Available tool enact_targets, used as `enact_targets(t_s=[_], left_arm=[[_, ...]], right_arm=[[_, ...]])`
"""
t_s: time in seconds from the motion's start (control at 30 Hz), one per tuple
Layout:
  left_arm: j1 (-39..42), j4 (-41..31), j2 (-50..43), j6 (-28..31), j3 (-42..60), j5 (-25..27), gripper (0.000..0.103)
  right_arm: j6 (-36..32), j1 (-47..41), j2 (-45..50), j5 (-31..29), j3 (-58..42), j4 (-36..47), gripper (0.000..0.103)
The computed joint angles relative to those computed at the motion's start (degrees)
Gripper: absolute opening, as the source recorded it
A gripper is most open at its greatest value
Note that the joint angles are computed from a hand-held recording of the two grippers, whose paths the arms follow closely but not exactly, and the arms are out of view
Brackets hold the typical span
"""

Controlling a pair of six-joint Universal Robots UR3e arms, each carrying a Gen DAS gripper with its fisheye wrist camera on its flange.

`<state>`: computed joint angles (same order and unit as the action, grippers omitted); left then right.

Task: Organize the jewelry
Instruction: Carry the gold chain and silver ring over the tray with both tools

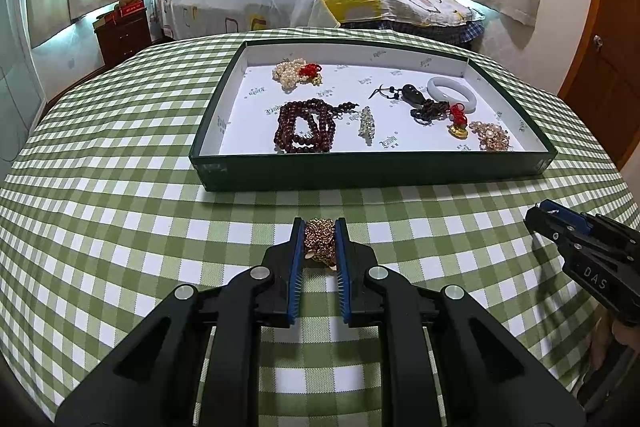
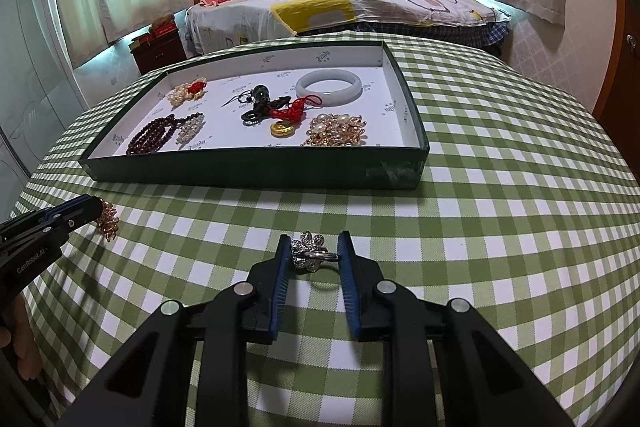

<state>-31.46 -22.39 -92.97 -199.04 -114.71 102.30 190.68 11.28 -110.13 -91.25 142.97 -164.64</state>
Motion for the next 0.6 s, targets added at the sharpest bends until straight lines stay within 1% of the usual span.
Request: enact_targets(t_s=[0.6], left_arm=[[-1.19, -0.89, 2.67, -0.35, -0.03, 0.98, 0.015]], right_arm=[[1.10, 2.38, -0.70, -1.19, -0.63, 0.43, 0.024]])
